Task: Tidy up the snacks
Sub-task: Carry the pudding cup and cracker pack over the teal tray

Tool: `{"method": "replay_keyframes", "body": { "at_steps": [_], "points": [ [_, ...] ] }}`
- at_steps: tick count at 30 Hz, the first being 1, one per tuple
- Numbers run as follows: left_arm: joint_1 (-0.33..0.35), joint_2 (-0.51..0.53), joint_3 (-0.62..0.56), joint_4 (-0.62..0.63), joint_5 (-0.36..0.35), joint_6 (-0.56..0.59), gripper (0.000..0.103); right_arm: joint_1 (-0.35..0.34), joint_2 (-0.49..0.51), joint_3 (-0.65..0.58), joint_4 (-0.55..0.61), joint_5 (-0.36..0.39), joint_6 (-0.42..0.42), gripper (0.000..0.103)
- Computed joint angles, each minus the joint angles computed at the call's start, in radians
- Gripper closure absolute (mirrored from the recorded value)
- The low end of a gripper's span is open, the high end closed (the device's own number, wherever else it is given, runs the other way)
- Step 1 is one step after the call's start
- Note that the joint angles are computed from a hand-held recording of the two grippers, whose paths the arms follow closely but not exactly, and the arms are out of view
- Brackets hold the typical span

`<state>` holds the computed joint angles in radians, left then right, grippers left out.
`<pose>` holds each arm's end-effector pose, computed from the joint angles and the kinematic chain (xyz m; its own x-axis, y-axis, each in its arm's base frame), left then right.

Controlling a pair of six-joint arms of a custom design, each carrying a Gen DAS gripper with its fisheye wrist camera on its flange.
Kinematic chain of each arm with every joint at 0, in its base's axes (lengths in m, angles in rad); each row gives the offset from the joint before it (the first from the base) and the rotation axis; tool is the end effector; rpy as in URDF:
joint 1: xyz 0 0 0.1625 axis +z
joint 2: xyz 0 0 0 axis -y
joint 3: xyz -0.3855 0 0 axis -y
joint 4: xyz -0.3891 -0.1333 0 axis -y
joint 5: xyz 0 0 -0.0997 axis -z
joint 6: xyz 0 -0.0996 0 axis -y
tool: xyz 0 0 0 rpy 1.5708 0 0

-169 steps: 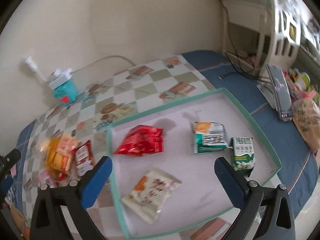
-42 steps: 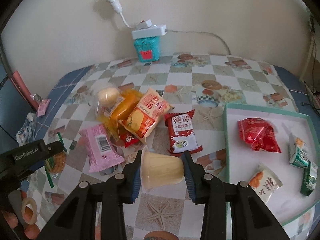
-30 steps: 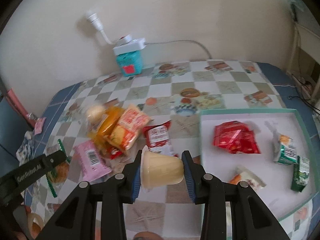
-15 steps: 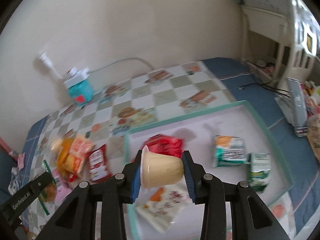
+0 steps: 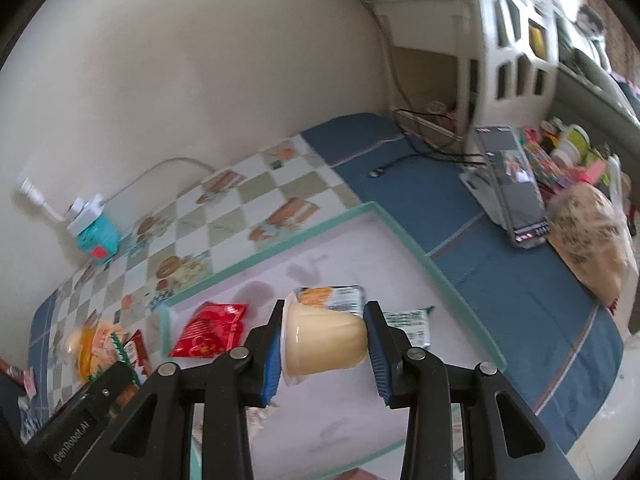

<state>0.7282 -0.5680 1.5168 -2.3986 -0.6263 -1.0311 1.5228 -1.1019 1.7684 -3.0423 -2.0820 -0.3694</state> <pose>-0.3379 -0.5881 -0.0163 -0.7986 -0.3085 -0.5168 0.1087 0.7706 -0.6279 0.0551 -0.6151 0.2775 -0.8086 0.1175 0.5765 -0.2774 0.7879 -0.5498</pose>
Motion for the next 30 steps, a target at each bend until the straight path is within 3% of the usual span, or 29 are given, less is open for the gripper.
{"method": "replay_keyframes", "body": {
  "at_steps": [8, 18, 30],
  "points": [
    [0.025, 0.079, -0.084, -0.041, -0.053, 0.085, 0.049, -0.027, -0.024, -0.018, 0.045, -0.035, 0.048, 0.063],
    [0.068, 0.115, -0.138, 0.040, -0.113, 0.060, 0.049, -0.045, 0.002, -0.052, 0.262, -0.047, 0.133, 0.063],
    [0.105, 0.145, -0.171, -0.006, -0.127, 0.090, 0.049, -0.039, 0.052, -0.071, 0.322, -0.090, 0.128, 0.063]
  ]
}}
